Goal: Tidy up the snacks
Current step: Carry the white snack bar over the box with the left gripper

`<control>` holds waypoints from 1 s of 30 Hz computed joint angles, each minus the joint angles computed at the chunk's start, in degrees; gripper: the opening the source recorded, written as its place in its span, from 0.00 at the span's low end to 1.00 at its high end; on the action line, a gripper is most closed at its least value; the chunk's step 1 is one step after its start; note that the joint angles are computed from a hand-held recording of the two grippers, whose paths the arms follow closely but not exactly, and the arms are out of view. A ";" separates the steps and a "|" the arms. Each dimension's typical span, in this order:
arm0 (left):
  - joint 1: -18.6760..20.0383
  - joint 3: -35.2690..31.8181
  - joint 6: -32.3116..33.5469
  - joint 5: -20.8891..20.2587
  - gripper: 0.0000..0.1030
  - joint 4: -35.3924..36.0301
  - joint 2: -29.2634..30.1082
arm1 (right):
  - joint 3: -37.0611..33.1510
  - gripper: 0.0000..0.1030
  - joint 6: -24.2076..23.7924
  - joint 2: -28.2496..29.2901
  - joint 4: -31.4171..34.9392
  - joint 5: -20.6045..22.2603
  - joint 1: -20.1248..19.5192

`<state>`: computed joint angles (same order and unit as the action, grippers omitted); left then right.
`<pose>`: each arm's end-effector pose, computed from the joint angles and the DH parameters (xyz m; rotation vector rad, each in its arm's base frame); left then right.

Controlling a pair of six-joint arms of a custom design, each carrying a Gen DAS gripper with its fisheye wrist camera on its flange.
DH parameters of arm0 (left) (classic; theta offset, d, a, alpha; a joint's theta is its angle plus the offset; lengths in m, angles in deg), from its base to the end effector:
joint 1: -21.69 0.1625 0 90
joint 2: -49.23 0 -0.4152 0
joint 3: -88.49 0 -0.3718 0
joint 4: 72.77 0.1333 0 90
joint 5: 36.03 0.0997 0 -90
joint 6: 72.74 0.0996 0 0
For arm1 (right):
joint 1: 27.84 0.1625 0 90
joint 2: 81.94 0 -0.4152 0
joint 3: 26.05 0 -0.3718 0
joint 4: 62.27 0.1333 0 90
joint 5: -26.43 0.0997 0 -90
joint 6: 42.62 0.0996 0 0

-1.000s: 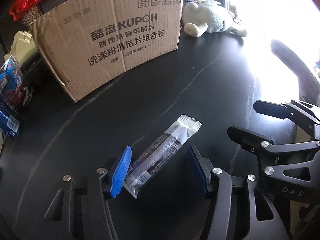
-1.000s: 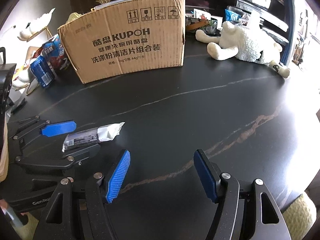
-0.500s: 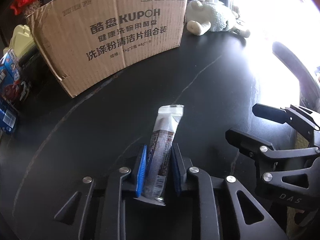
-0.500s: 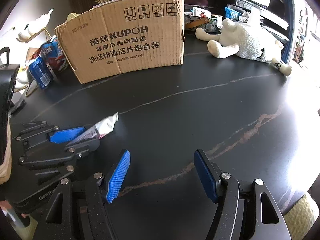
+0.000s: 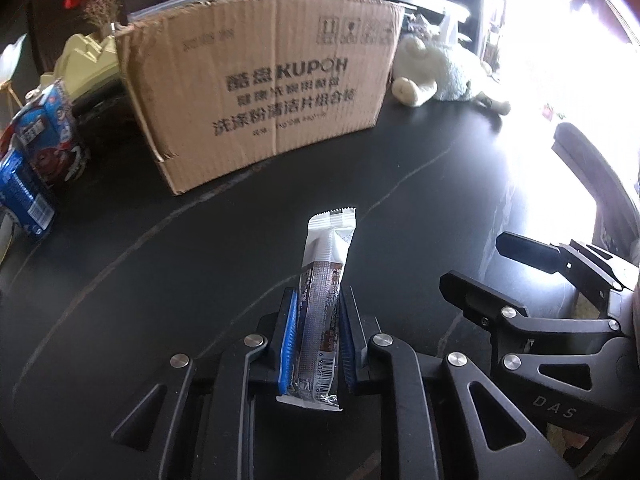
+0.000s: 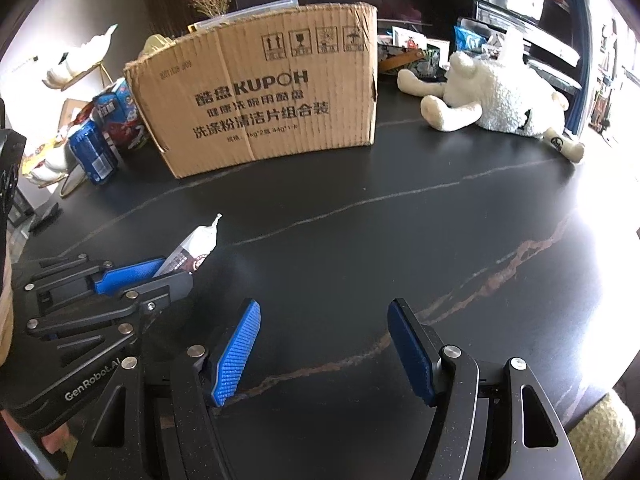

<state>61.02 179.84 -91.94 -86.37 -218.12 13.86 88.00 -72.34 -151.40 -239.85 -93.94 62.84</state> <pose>-0.3745 -0.5613 0.0169 0.6884 2.4251 -0.5092 0.0894 -0.5410 0.2954 0.3745 -2.3384 0.7375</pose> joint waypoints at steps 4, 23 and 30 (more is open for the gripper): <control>-0.70 1.29 -1.72 0.93 0.20 -0.86 -1.20 | 0.22 0.65 -0.82 -0.40 -0.78 0.28 0.81; -3.72 0.18 -6.23 5.77 0.20 -0.25 -4.60 | -3.18 0.65 -3.67 -1.84 0.18 1.68 5.65; -4.31 -3.34 -5.49 7.59 0.20 0.90 -4.69 | -7.22 0.65 -3.89 -1.14 3.12 2.22 7.35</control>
